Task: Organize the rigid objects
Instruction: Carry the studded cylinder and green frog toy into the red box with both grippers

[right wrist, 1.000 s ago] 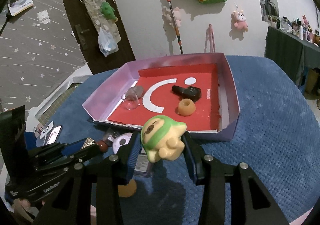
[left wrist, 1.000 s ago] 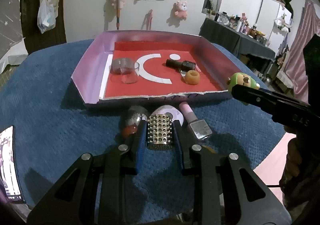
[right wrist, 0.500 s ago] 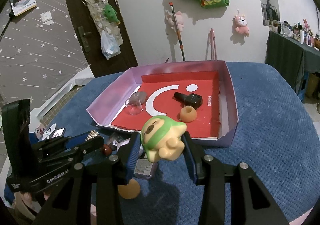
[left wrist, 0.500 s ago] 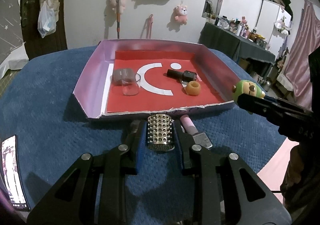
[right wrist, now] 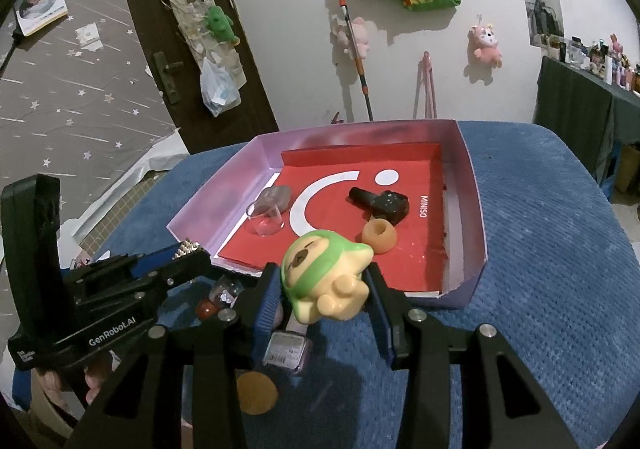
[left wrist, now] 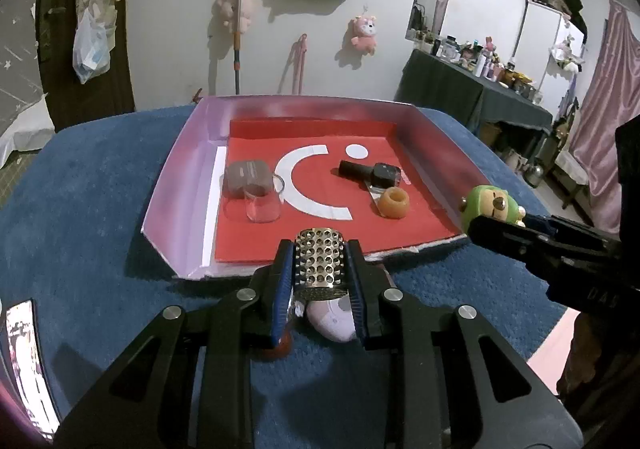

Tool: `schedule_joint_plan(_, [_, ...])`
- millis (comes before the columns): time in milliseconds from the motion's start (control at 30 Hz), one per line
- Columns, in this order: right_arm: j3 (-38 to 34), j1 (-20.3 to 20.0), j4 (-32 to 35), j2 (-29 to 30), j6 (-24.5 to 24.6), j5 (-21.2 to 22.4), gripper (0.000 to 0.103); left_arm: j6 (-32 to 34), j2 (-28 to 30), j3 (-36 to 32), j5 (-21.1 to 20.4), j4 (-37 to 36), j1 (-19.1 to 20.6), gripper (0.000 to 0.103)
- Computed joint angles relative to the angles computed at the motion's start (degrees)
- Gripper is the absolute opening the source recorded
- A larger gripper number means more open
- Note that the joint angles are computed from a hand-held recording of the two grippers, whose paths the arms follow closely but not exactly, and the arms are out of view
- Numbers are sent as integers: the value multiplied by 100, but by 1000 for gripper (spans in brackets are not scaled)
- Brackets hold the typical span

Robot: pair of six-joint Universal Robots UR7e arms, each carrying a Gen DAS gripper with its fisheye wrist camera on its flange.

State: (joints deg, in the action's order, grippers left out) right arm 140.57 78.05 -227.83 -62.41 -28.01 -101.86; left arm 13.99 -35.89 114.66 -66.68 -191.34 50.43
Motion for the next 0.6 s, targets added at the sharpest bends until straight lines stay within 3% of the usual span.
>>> schedule_joint_plan(600, [-818, 1, 1262, 15, 93, -204, 45, -166, 360, -1058, 96, 1099, 204, 24])
